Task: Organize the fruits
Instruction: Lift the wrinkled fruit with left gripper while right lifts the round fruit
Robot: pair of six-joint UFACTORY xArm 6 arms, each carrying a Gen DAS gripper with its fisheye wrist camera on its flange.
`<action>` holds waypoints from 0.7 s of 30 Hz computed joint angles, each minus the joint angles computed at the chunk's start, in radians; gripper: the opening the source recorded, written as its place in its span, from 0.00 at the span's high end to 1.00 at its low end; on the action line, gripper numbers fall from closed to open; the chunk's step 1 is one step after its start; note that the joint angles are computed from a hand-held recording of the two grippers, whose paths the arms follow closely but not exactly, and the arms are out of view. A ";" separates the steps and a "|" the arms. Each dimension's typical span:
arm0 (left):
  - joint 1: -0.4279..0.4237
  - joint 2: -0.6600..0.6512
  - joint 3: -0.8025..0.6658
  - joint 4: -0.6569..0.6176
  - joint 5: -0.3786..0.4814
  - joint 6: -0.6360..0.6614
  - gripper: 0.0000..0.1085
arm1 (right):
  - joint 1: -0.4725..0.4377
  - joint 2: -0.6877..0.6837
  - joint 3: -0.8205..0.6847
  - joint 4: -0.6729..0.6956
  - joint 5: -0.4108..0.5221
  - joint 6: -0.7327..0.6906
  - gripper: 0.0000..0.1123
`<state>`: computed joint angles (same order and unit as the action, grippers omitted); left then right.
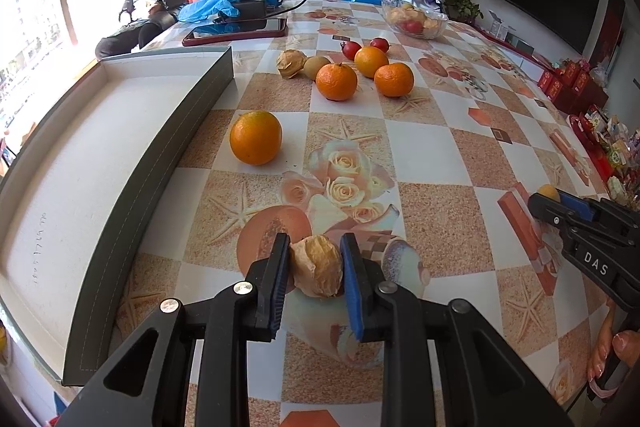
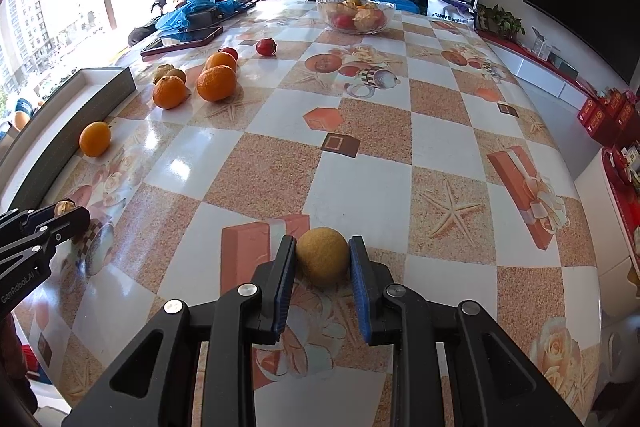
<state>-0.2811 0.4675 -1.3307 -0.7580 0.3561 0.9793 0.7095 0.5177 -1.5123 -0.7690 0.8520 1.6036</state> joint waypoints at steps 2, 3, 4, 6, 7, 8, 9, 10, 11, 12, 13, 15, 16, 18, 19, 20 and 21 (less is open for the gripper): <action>0.000 0.000 0.000 -0.001 0.000 0.002 0.74 | 0.000 0.001 -0.004 0.008 0.003 -0.004 0.75; 0.000 0.001 -0.001 -0.003 0.000 0.005 0.74 | -0.001 0.002 -0.006 0.013 0.004 -0.006 0.75; 0.000 0.000 0.000 -0.002 -0.001 0.002 0.74 | -0.001 0.003 -0.008 0.018 0.005 -0.008 0.75; 0.000 0.000 0.000 -0.003 0.001 0.003 0.74 | -0.002 0.002 -0.008 0.027 0.001 -0.011 0.75; 0.001 -0.001 0.000 -0.010 0.003 0.011 0.74 | -0.003 0.000 -0.005 0.032 -0.006 -0.013 0.75; 0.001 0.000 -0.001 -0.014 0.005 0.016 0.74 | -0.004 -0.002 -0.001 0.036 -0.014 -0.016 0.75; 0.001 -0.001 -0.002 -0.017 0.007 0.019 0.74 | -0.007 -0.006 0.005 0.043 -0.025 -0.018 0.75; 0.002 -0.001 -0.002 -0.017 0.008 0.017 0.74 | -0.008 -0.010 0.011 0.049 -0.035 -0.018 0.75; 0.002 -0.001 -0.002 -0.016 0.010 0.014 0.74 | -0.010 -0.015 0.017 0.054 -0.047 -0.015 0.75; 0.003 -0.001 -0.003 -0.015 0.015 0.011 0.74 | -0.014 -0.020 0.026 0.060 -0.060 -0.011 0.75; 0.005 -0.001 -0.005 -0.013 0.022 0.009 0.74 | -0.016 -0.025 0.032 0.066 -0.071 -0.007 0.75; 0.012 -0.001 -0.014 -0.012 0.047 0.003 0.75 | -0.022 -0.035 0.048 0.081 -0.096 0.000 0.75; 0.017 0.001 -0.022 -0.011 0.065 -0.004 0.75 | -0.026 -0.040 0.056 0.090 -0.110 0.003 0.75; 0.031 0.007 -0.044 -0.014 0.111 -0.019 0.75 | -0.033 -0.051 0.075 0.104 -0.144 0.016 0.75; 0.038 0.010 -0.055 -0.015 0.132 -0.027 0.75 | -0.037 -0.054 0.079 0.110 -0.158 0.020 0.75; 0.042 0.013 -0.063 -0.017 0.148 -0.029 0.75 | -0.038 -0.055 0.081 0.115 -0.166 0.023 0.75; 0.044 0.013 -0.065 -0.014 0.149 -0.032 0.75 | -0.038 -0.054 0.080 0.119 -0.167 0.022 0.75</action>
